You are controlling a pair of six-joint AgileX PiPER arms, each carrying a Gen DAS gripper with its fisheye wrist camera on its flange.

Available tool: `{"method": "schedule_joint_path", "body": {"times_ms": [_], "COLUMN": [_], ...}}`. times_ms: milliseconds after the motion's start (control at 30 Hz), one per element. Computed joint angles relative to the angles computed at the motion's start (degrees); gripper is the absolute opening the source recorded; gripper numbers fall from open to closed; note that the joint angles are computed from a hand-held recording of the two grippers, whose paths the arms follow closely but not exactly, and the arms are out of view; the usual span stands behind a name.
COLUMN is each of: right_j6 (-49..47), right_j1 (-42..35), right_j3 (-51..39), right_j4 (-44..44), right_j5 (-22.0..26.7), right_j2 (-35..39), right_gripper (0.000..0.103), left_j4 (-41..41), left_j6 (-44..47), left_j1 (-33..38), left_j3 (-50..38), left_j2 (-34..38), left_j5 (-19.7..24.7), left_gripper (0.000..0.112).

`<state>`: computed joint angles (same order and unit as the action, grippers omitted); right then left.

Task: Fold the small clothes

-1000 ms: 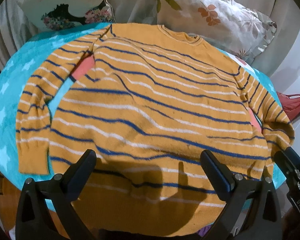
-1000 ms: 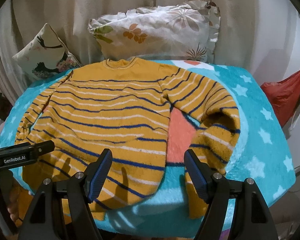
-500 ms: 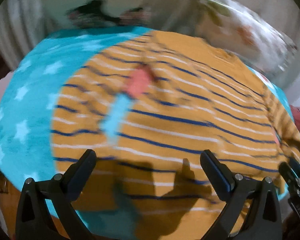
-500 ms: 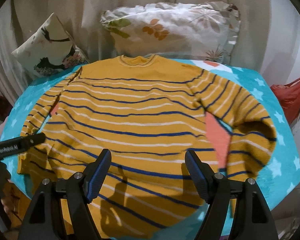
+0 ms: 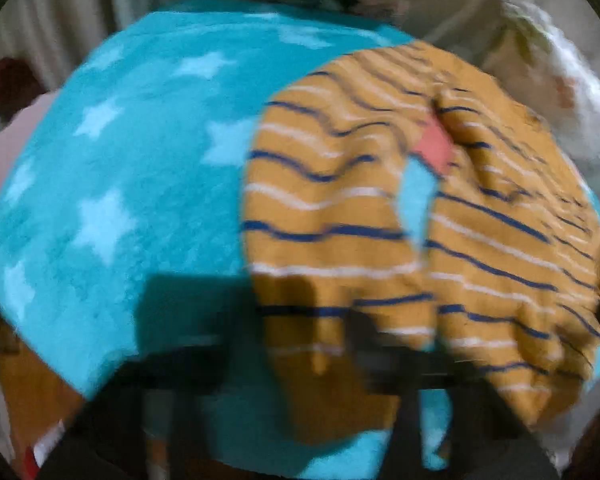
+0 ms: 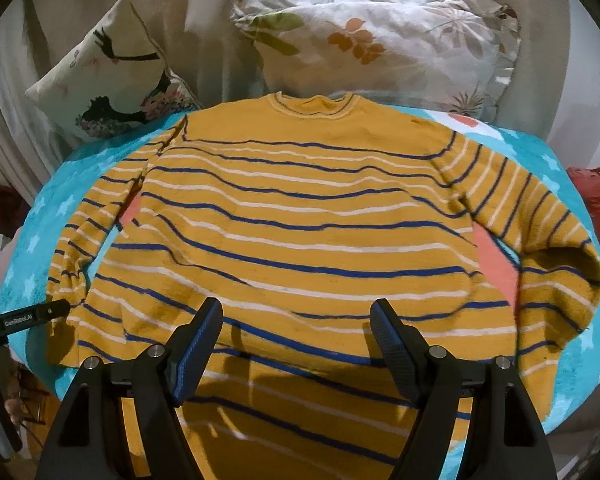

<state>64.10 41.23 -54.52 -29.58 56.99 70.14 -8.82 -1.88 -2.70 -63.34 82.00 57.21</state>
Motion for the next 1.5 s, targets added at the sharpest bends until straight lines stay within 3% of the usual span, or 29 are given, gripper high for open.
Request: {"method": "schedule_joint_path", "body": {"times_ms": [133, 300, 400, 500, 633, 833, 1033, 1267, 1433, 1500], "right_j6": [0.78, 2.75, 3.50, 4.82, 6.89, 6.90, 5.15, 2.63, -0.16, -1.44], "right_j1": [0.53, 0.99, 0.61, 0.88, 1.96, 1.38, 0.95, -0.99, -3.18, -3.83], "right_j3": [-1.03, -1.28, -1.08, -0.89, -0.62, -0.83, -0.74, 1.47, 4.30, 5.39], "right_j4": [0.07, -0.24, 0.32, 0.19, -0.47, -0.02, 0.58, 1.84, 3.26, 3.88], "right_j5": [-0.39, 0.25, 0.59, 1.30, 2.11, 1.36, 0.14, -0.24, 0.32, 0.73], "right_j2": [2.03, 2.58, 2.65, 2.72, 3.00, 3.76, 4.32, 1.25, -2.86, -4.51], "right_gripper": [0.080, 0.080, 0.080, 0.080, 0.080, 0.080, 0.080, 0.080, 0.080, 0.080], "left_j4": [-0.44, 3.38, 5.99, 11.09, 4.08, 2.10, 2.19, -2.34, -6.66, -8.49], "left_j6": [1.16, -1.18, -3.62, -6.80, -2.44, -0.31, -3.52, -3.55, -3.89, -3.34], "left_j1": [8.39, 18.00, 19.57, 18.46, 19.50, 9.30, -5.09, -14.49, -17.92, -18.14], "left_j3": [-5.02, -18.90, -27.99, -29.98, -29.67, -19.74, -12.22, -7.09, -3.99, -3.41], "left_j2": [1.31, 9.34, 14.82, 15.02, 14.31, 7.27, 5.54, 5.21, 3.84, 3.91], "left_j5": [1.38, 3.33, 5.73, 4.03, 3.23, 2.26, 2.96, 4.42, 3.22, 2.48], "left_gripper": [0.012, 0.012, 0.018, 0.019, 0.038, 0.055, 0.056, 0.064, 0.062, 0.041]}}
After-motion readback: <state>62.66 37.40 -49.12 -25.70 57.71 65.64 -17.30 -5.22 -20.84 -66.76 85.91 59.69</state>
